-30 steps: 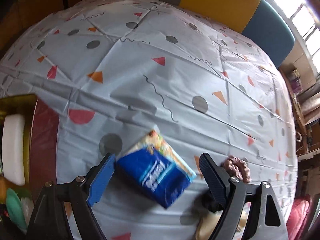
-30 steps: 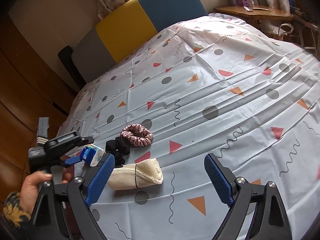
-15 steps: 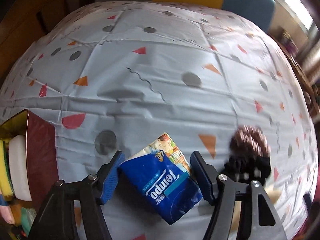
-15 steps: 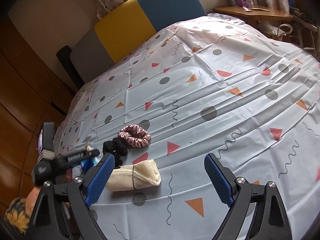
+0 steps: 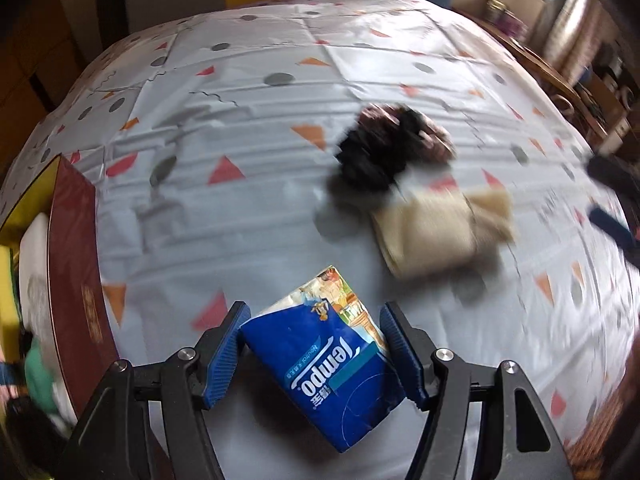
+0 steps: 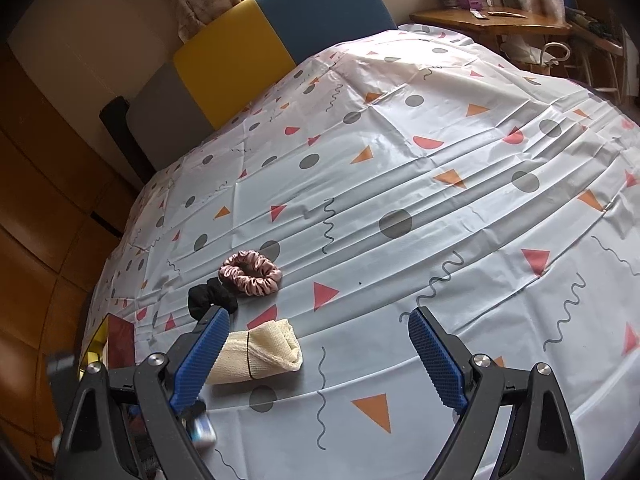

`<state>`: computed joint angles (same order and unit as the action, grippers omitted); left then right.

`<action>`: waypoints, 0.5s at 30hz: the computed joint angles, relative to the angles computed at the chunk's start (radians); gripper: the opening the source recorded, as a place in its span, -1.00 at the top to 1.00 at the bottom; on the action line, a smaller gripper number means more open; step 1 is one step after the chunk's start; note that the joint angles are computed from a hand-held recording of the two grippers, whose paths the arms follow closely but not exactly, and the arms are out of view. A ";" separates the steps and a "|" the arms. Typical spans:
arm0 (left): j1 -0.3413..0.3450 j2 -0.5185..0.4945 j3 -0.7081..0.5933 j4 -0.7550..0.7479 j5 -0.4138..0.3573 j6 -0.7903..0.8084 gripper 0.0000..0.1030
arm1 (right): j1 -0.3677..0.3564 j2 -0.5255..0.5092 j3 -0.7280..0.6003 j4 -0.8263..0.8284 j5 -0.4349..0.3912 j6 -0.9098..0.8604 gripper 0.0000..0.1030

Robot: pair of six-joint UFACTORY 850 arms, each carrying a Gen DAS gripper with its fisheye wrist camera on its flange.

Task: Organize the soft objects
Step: 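Grasp the beige mesh cloth with right gripper while left holds the tissue pack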

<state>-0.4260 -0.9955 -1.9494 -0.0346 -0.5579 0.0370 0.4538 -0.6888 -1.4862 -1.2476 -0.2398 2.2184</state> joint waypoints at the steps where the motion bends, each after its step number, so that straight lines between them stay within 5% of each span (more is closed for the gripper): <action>1: -0.003 0.032 0.056 -0.002 0.033 0.014 -0.32 | 0.000 -0.001 0.000 0.007 0.001 -0.008 -0.78; 8: -0.012 0.200 0.370 -0.164 0.259 0.258 -0.33 | 0.003 -0.014 -0.018 0.120 0.015 -0.147 -0.78; 15: -0.013 0.206 0.415 -0.206 0.355 0.327 -0.32 | 0.013 -0.058 -0.082 0.401 -0.005 -0.499 -0.78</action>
<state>-0.4387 -0.7894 -1.5347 -0.2408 -0.2032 0.3643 0.4672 -0.7464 -1.5687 -0.8469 -0.2443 1.7192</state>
